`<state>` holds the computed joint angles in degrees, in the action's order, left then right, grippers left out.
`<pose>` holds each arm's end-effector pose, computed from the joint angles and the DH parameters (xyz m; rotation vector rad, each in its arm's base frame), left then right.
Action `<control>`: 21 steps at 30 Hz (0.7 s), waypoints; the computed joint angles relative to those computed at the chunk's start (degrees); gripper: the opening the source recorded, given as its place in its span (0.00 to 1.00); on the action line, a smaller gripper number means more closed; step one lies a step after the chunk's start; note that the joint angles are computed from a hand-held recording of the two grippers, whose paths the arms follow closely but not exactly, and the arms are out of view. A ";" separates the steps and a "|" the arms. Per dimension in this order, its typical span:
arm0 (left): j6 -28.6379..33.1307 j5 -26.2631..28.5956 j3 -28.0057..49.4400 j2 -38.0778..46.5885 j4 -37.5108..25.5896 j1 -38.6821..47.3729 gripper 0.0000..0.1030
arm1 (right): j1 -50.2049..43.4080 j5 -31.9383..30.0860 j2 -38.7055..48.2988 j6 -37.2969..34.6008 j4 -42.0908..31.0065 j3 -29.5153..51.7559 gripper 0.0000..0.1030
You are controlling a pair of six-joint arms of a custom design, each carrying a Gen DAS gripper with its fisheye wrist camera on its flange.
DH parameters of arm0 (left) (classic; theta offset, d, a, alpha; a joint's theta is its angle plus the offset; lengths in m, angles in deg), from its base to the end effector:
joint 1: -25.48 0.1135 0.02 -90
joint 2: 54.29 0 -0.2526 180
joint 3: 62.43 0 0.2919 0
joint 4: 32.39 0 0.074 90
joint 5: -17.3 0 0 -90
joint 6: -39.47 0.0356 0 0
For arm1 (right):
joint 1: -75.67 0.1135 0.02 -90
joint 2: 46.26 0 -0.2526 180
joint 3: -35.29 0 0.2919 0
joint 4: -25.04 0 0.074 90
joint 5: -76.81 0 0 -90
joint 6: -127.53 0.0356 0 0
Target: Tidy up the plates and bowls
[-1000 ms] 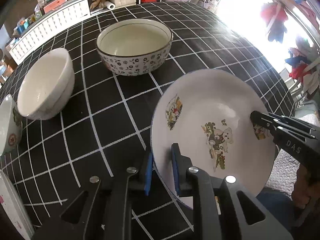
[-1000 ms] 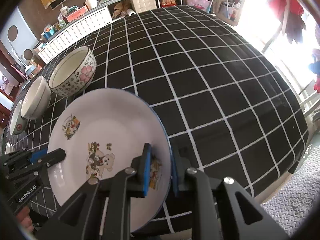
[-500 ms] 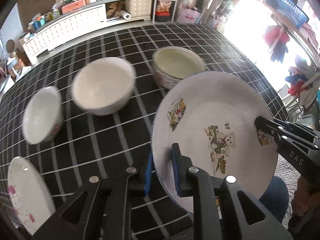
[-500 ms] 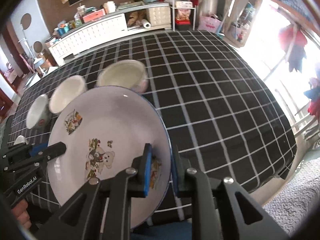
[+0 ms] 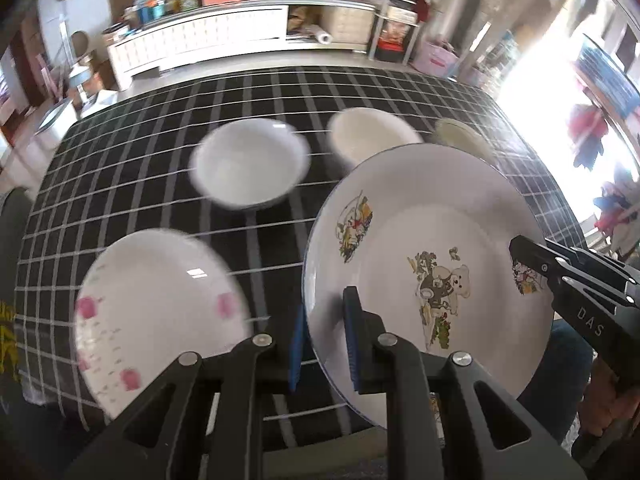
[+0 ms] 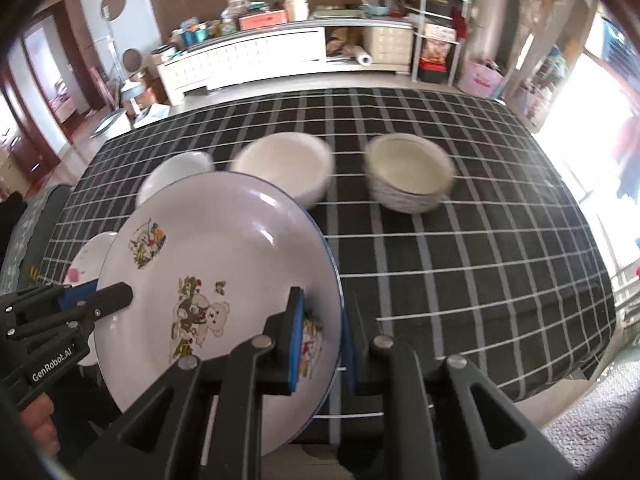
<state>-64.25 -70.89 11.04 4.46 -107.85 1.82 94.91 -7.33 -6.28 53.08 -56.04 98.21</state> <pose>0.2055 -0.0913 0.3080 0.2410 2.6447 -0.2619 0.1457 0.0470 0.2966 -0.0454 2.5797 0.0941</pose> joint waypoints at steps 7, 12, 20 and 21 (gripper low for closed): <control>11.64 5.07 -3.74 -8.94 -6.05 17.79 0.16 | 19.39 7.48 6.87 12.72 3.30 2.08 0.20; 22.44 10.59 -3.83 -10.06 -8.66 33.11 0.16 | 29.33 10.16 14.65 19.35 5.87 5.34 0.20; 34.41 15.18 -4.72 -8.15 -10.39 48.90 0.16 | 37.47 13.03 24.37 23.47 8.98 8.89 0.20; 35.92 15.67 -4.79 -7.67 -10.56 50.69 0.16 | 37.75 12.79 25.27 23.69 9.37 9.03 0.20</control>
